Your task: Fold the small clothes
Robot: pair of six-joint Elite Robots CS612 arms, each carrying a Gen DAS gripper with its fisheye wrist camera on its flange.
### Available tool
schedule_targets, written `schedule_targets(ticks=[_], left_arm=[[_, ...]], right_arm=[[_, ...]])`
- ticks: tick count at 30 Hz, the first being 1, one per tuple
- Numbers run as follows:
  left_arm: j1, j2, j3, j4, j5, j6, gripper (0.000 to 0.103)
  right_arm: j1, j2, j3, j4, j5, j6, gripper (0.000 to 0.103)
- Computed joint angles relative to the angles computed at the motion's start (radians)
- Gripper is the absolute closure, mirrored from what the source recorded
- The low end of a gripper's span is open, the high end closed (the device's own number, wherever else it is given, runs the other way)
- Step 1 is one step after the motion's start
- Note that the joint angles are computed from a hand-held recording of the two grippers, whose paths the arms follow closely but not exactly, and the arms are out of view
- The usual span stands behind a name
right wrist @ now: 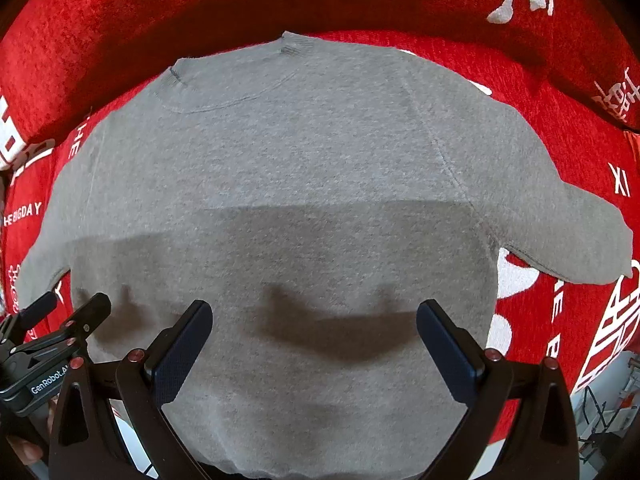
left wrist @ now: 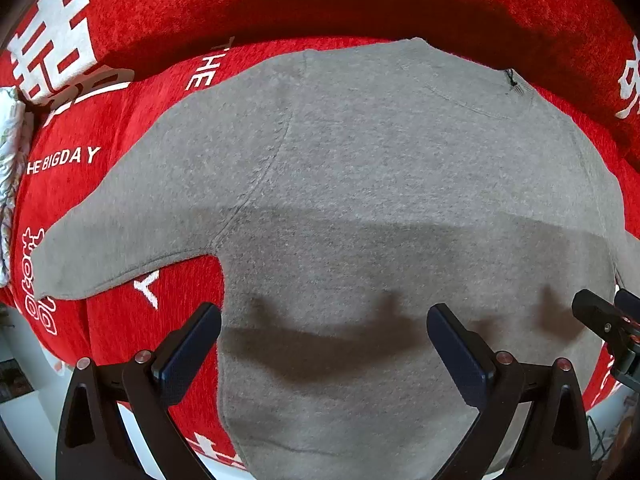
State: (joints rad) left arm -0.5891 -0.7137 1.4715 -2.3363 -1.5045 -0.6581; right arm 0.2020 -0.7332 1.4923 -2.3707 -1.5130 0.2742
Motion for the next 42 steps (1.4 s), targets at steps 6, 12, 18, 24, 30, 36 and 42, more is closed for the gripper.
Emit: schedule_targets(ticks=[6, 12, 18, 24, 30, 36, 42], left_arm=[[0.001, -0.004, 0.010, -0.013, -0.004, -0.003, 0.000], [0.009, -0.012, 0.033, -0.043, -0.020, -0.006, 0.000], [0.023, -0.022, 0.066, -0.075, -0.036, -0.032, 0.000], [0.044, -0.041, 0.116, -0.114, -0.037, -0.062, 0.000], [0.079, -0.062, 0.181, -0.185, -0.044, -0.114, 0.000], [0.135, -0.087, 0.294, -0.361, -0.074, -0.209, 0.000], [0.193, -0.094, 0.402, -0.525, -0.036, -0.318, 0.000]], right_arm=[[0.002, -0.005, 0.012, -0.024, 0.001, 0.000, 0.001], [0.008, -0.011, 0.031, -0.071, 0.006, -0.004, 0.001], [0.024, -0.004, 0.022, -0.095, 0.046, -0.013, 0.001], [0.052, 0.005, -0.005, -0.067, 0.056, -0.040, 0.001], [0.094, 0.007, -0.016, -0.111, 0.064, -0.103, 0.001], [0.134, 0.043, -0.086, -0.007, 0.092, -0.140, 0.001], [0.160, 0.068, -0.129, 0.074, 0.113, -0.177, 0.001]])
